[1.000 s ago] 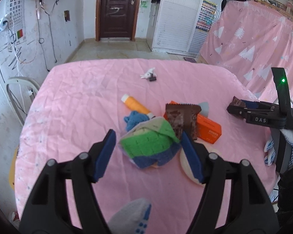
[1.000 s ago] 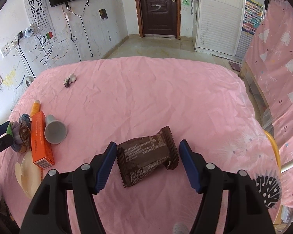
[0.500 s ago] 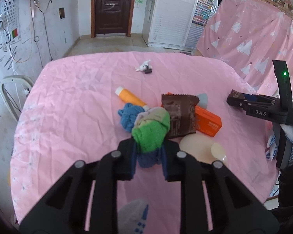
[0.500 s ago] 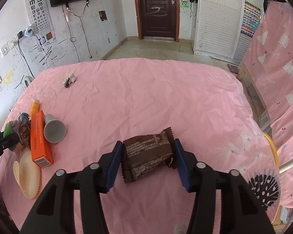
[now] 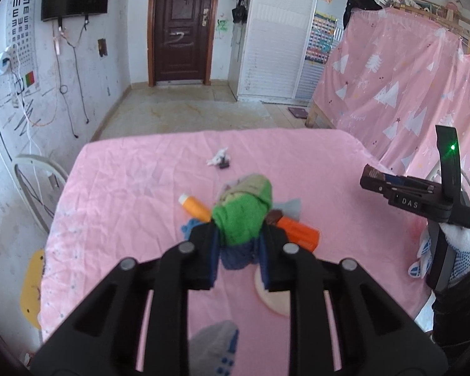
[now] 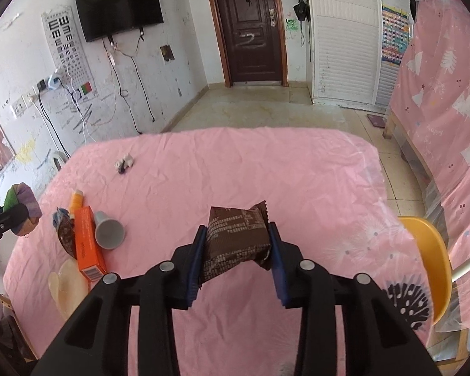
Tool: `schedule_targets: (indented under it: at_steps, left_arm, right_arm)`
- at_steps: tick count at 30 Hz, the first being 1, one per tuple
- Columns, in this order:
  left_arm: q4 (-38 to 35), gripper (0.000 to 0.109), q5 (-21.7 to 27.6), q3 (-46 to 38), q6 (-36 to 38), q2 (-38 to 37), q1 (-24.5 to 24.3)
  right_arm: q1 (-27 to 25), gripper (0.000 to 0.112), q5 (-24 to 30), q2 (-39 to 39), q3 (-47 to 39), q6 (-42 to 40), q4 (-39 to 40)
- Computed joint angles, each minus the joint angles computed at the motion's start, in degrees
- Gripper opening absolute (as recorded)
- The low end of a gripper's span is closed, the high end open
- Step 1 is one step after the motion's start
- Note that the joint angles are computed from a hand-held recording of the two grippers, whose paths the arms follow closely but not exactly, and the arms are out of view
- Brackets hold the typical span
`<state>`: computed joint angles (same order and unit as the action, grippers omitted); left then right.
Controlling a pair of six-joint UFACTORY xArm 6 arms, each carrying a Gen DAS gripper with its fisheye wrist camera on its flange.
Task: Collect trash
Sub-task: 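Carry the brown wrapper and green cloth over the orange bucket, then open both tools to drop the wrapper and cloth into the bucket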
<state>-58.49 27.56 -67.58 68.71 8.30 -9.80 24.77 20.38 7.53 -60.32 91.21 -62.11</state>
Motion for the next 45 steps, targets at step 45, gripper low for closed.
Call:
schedule_targets:
  at_steps: [45]
  left_arm:
    - [18.0, 0.02, -5.9, -24.1, -27.5, 18.5, -34.1]
  right_arm:
    - [-32.9, 0.039, -14.8, -22.2, 25.6, 63.1, -62.2]
